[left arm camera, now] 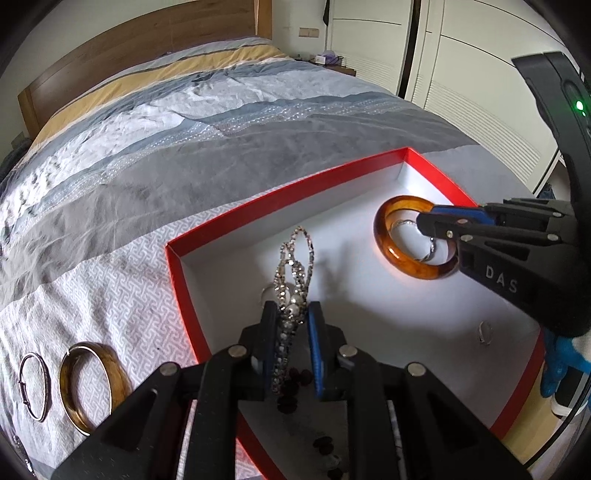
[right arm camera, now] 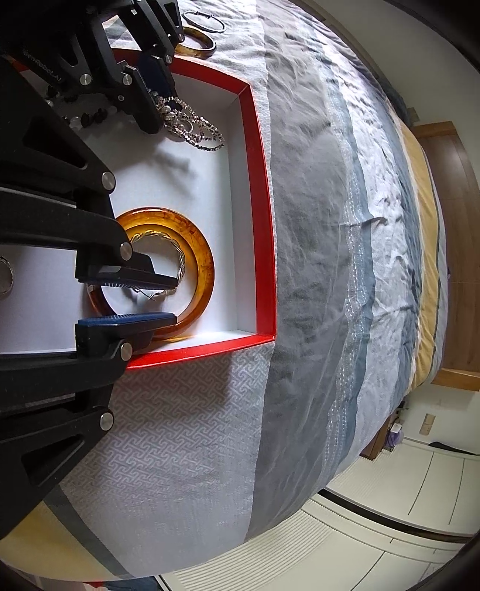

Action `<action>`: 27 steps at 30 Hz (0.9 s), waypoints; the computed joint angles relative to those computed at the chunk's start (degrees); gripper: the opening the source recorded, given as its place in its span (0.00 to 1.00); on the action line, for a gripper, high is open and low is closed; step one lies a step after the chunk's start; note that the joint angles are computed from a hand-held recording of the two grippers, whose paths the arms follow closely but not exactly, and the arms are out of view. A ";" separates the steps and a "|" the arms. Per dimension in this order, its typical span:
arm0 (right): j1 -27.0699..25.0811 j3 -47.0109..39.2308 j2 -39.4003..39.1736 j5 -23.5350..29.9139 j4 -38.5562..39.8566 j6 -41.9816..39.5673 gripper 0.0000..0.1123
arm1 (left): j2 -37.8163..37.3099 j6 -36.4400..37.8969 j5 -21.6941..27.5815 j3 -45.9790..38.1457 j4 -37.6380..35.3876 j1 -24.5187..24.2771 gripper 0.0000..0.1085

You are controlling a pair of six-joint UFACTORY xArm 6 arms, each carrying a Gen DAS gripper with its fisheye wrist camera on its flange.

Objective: Organize jewelry
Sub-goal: 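Open the right tool to drop the hoop while the left tool releases the chain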

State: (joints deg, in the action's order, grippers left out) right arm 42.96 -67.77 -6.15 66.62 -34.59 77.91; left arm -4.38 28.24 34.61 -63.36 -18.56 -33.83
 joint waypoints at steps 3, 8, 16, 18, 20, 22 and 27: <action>0.34 -0.09 -0.27 0.10 -0.17 -0.07 0.17 | -0.07 -0.02 -0.39 0.22 0.83 -0.17 0.17; 1.38 -0.48 -0.88 0.62 -1.40 0.44 0.25 | -0.84 0.71 -0.30 0.86 0.46 -0.30 0.24; 4.40 -2.15 -2.75 5.00 -3.65 2.03 0.32 | -3.61 1.88 0.74 1.67 -1.41 0.20 0.39; 5.48 -2.71 -3.39 6.87 -4.07 2.60 0.33 | -4.52 1.79 1.42 1.62 -1.31 0.31 0.39; 6.91 -3.26 -4.16 8.84 -4.49 3.47 0.34 | -5.73 1.89 2.27 1.64 -1.52 0.41 0.39; 8.52 -4.00 -4.87 10.93 -4.98 4.37 0.34 | -7.32 2.10 2.96 1.93 -1.75 0.44 0.39; 14.15 -7.78 -5.23 18.08 -7.18 7.22 0.41 | -12.76 2.15 4.79 3.41 -1.42 0.86 0.39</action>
State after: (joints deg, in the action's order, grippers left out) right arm 57.11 -75.55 -11.38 84.69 -41.78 85.13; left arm -17.14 30.39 39.40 -59.95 -19.98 -32.97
